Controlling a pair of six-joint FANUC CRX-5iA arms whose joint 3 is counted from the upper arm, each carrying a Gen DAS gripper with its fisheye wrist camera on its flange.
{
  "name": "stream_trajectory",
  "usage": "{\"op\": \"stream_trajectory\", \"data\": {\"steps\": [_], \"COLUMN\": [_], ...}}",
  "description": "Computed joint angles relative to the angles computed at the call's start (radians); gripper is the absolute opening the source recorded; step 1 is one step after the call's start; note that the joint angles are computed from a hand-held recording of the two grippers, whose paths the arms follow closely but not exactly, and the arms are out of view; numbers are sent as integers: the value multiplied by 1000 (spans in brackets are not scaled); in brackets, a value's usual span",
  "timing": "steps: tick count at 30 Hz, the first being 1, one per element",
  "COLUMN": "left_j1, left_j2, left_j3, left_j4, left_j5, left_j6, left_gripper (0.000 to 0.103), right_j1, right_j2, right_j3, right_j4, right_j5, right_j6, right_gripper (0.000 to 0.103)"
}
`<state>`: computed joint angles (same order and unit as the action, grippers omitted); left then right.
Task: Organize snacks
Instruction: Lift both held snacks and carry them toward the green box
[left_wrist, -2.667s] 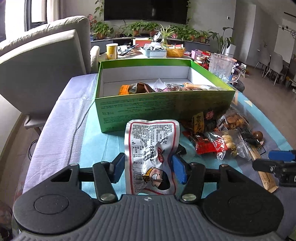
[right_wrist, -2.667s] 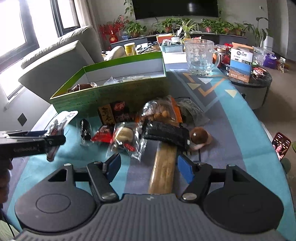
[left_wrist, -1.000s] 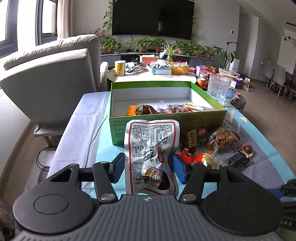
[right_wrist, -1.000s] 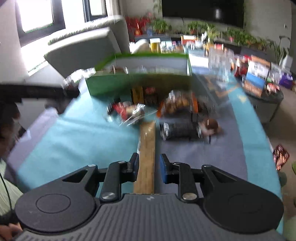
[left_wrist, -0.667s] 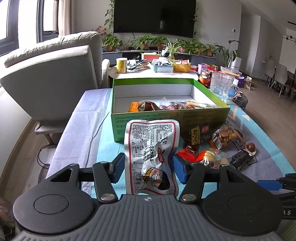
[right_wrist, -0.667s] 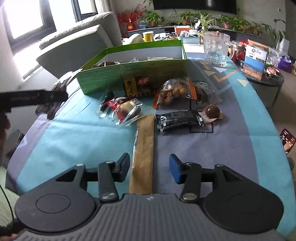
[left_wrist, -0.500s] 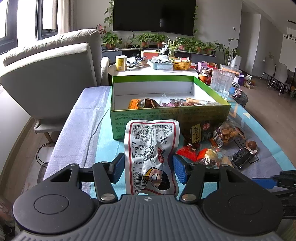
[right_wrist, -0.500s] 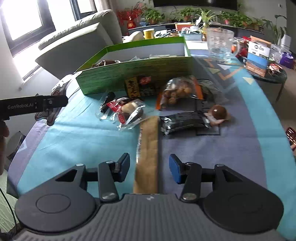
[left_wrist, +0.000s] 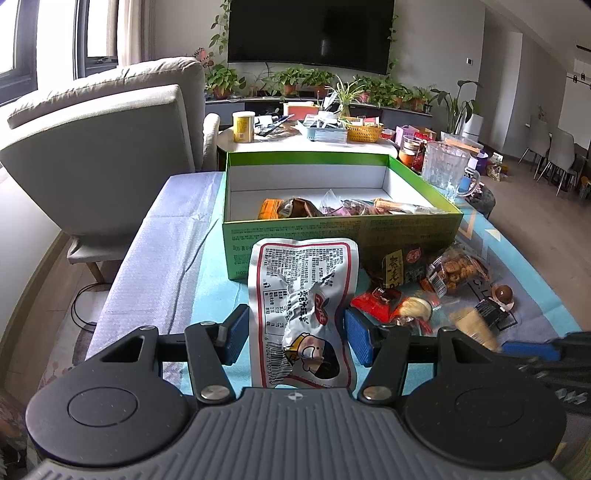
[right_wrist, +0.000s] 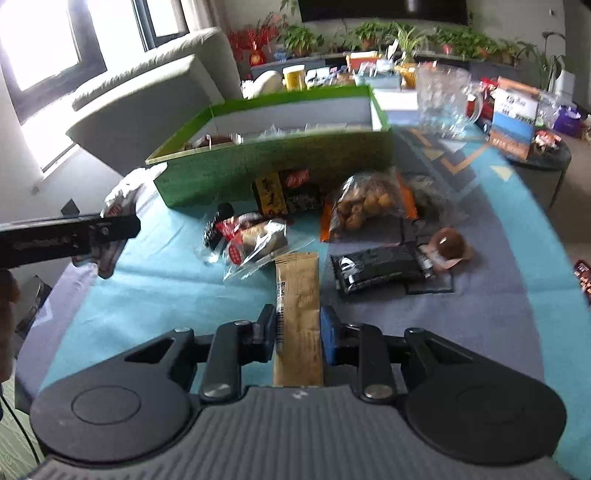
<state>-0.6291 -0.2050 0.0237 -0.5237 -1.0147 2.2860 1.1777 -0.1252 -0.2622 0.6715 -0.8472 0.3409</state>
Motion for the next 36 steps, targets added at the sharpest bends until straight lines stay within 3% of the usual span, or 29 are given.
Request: {"op": "stream_trajectory", "data": {"steps": [6, 12, 24, 36], "left_j1": [-30, -45, -6, 71], "left_j2": [-8, -8, 44, 114], "left_j3": [8, 24, 85, 157], "left_j4": [-30, -58, -61, -28], "left_j5": [2, -5, 32, 86], "left_j6": [9, 11, -24, -105], "left_gripper": [53, 53, 53, 53], "right_j1": [15, -29, -141, -231], "right_j2": [-71, -77, -4, 89], "right_j3": [-72, -93, -29, 50], "right_j4": [199, 333, 414, 551], "right_j5": [55, 145, 297, 352], "right_j6": [-155, -246, -267, -317], "right_gripper": [23, 23, 23, 23]}}
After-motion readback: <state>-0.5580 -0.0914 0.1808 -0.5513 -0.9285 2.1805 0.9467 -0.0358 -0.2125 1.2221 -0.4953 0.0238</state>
